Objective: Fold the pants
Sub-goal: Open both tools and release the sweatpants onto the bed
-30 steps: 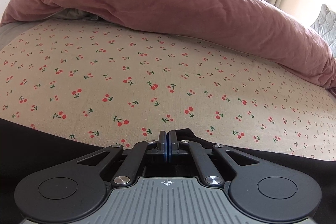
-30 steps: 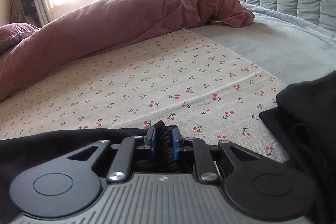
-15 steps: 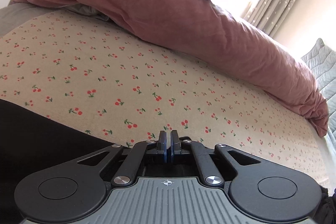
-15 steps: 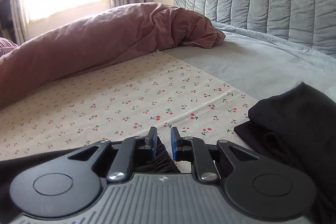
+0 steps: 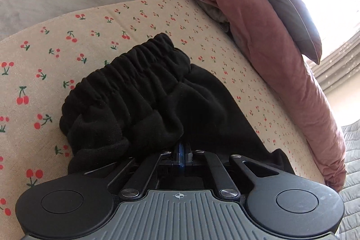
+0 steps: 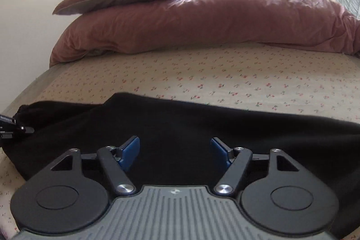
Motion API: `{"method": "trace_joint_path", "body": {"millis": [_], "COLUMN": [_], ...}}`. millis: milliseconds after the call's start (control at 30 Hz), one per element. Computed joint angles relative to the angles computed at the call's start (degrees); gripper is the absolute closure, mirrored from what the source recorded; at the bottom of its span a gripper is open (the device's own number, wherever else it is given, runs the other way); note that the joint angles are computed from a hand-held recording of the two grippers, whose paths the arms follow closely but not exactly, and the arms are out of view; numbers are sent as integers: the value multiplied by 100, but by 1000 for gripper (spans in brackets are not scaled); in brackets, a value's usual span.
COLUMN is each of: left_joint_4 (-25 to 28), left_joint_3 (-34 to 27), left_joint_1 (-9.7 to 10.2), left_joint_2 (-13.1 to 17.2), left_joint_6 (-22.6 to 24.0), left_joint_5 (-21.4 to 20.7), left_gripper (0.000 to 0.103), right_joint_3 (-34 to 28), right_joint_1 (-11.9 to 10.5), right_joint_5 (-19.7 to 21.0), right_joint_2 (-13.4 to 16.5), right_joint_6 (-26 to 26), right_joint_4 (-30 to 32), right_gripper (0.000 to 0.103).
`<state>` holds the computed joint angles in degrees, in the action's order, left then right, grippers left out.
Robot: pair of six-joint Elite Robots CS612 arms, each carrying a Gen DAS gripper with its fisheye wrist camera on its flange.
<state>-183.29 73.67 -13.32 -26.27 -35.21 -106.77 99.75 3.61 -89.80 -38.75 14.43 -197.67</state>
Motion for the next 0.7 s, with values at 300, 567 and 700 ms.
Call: {"method": "trace_joint_path", "body": {"millis": [300, 567, 700], "left_joint_4": [-314, 18, 108], "left_joint_3": [329, 724, 503], "left_joint_1": [-75, -323, -504], "left_joint_2": [-107, -570, -606], "left_joint_6": [-353, 782, 1512], "left_joint_5": [378, 878, 903], "left_gripper": [99, 99, 52], "right_joint_3": [556, 611, 728], "right_joint_1": [-187, 41, -64], "right_joint_5": [228, -261, 67], "right_joint_2": [-134, -225, -317], "right_joint_6": [-346, -1227, -1458], "right_joint_4": [33, 255, 362], "right_gripper": [46, 34, 34]}}
